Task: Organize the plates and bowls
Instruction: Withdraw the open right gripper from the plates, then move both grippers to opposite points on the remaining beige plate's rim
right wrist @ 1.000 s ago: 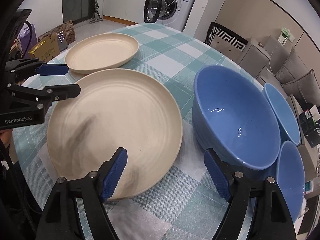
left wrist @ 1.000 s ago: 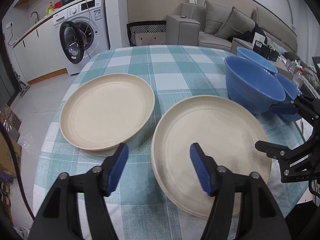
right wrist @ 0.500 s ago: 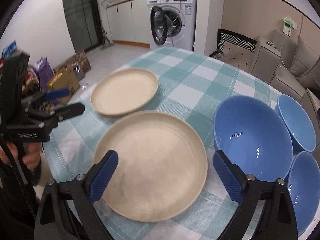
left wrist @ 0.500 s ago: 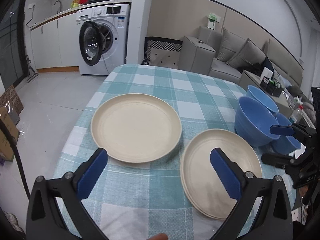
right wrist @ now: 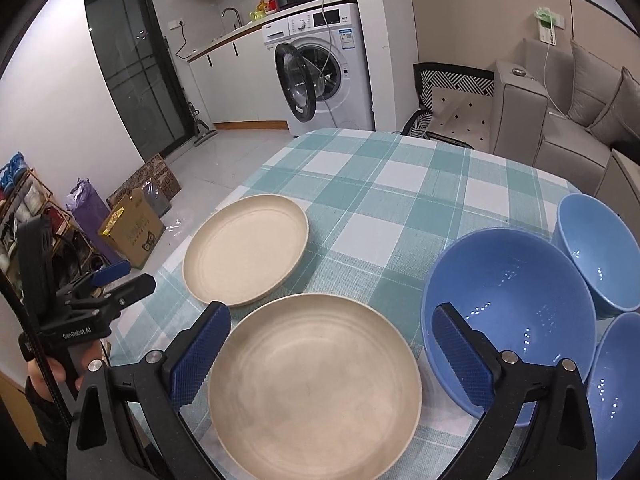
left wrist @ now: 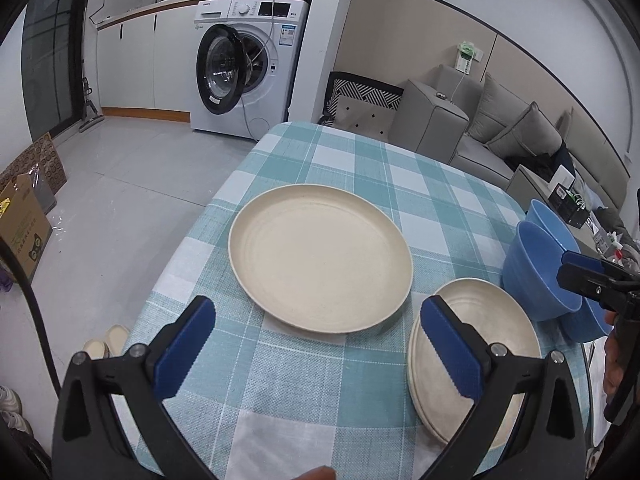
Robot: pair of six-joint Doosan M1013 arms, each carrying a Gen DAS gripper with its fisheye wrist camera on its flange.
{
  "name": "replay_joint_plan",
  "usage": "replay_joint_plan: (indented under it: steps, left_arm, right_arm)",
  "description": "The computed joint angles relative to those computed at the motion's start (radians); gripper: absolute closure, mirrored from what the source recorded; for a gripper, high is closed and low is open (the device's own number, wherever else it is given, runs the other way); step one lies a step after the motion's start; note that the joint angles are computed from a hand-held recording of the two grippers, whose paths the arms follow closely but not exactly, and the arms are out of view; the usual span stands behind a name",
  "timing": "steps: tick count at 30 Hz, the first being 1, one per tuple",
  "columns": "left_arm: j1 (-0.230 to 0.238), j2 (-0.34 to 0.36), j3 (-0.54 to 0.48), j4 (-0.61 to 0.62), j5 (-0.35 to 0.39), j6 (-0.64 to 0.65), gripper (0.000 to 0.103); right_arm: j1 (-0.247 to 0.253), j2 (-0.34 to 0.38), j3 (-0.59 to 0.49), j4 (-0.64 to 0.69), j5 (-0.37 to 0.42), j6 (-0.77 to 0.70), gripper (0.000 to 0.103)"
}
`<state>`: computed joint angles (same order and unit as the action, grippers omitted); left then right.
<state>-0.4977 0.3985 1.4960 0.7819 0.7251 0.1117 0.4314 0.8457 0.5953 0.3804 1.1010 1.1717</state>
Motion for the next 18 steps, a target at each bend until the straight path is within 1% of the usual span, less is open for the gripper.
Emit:
replay_joint_plan:
  steps: [5, 11, 18]
  left_arm:
    - [0.005, 0.013, -0.014, -0.017, 0.026, 0.018, 0.000]
    - [0.015, 0.016, -0.024, -0.007, 0.052, 0.011, 0.000]
    - [0.044, 0.017, -0.026, 0.001, 0.066, -0.036, 0.000]
  right_arm:
    - [0.004, 0.030, -0.045, -0.005, 0.024, 0.004, 0.001]
    - [0.010, 0.062, -0.108, -0.007, 0.047, 0.008, 0.001]
    - [0.022, 0.112, -0.206, -0.031, 0.095, 0.035, 0.001]
